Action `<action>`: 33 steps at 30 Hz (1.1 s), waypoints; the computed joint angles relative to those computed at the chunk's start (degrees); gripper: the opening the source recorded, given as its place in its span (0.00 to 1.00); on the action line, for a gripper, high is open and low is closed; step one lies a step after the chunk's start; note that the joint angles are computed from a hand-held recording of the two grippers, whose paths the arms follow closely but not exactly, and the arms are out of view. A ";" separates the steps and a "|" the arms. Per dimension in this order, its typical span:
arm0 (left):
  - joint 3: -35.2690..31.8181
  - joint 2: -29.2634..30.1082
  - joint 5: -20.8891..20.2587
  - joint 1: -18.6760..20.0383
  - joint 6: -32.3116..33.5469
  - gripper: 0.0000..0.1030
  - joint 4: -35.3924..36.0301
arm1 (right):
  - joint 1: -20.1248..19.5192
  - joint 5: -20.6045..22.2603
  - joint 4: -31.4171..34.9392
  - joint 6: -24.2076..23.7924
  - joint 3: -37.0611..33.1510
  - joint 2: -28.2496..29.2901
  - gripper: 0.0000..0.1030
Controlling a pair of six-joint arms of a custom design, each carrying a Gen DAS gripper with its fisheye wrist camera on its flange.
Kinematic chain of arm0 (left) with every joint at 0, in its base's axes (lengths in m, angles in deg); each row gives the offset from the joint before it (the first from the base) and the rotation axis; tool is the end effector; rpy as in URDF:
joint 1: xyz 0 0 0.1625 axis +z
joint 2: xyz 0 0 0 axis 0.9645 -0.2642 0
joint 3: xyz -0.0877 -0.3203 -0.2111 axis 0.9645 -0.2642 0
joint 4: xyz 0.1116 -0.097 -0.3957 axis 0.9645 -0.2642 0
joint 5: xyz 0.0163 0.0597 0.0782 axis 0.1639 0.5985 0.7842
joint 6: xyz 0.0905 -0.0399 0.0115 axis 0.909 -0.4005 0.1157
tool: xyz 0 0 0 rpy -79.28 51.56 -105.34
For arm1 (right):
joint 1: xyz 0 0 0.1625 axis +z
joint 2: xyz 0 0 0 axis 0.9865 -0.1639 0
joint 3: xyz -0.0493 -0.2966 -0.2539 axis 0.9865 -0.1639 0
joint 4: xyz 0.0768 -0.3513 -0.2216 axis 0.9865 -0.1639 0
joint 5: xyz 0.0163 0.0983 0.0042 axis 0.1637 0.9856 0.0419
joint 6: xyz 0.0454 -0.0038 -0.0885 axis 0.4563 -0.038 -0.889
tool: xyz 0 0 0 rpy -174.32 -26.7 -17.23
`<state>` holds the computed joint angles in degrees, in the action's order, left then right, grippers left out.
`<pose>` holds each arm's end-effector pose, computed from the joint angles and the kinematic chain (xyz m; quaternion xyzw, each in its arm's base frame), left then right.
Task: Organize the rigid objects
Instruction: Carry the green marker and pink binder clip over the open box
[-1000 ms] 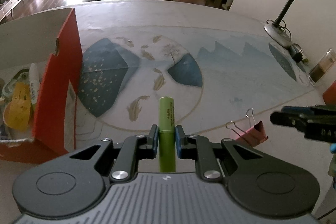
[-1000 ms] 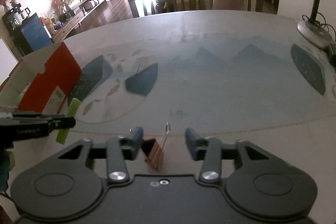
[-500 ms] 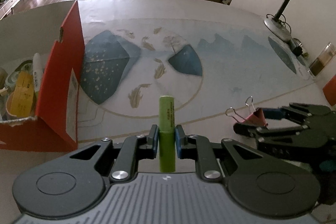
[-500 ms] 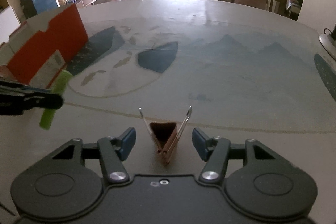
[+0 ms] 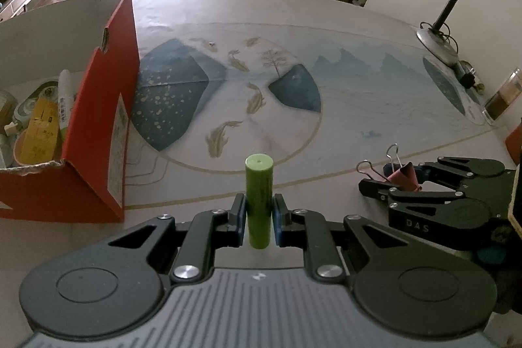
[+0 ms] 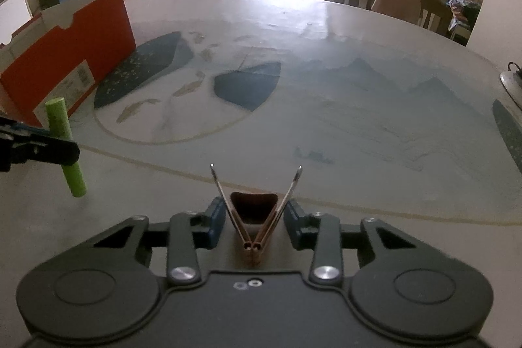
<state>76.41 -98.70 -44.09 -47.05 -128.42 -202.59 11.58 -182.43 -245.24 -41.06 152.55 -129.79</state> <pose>-0.3167 -0.3809 0.0883 0.2142 0.9274 -0.1966 0.2354 0.0975 -0.3535 0.2204 0.2078 -0.8885 0.2495 0.3241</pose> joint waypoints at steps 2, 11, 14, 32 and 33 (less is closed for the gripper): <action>-0.02 0.04 0.00 0.09 -0.01 0.16 -0.01 | 0.47 -0.42 1.62 0.55 0.04 -0.91 0.32; 0.11 -0.98 0.07 -0.21 1.08 0.16 -1.23 | 5.74 -0.23 9.78 5.07 -0.30 -7.20 0.27; 0.11 -1.80 0.15 -0.35 1.52 0.16 -1.30 | 8.00 -0.18 12.26 7.12 -1.38 -8.08 0.25; -0.16 -11.69 4.20 -0.14 6.16 0.16 2.26 | 22.18 -1.31 14.06 13.91 -10.29 0.07 0.25; -0.27 -12.35 4.37 0.09 6.55 0.16 2.59 | 22.76 -1.02 14.24 14.61 -10.92 0.72 0.25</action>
<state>76.13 -111.05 -39.72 -46.97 -121.86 -199.99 34.34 -183.44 -231.00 -26.45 141.63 -129.07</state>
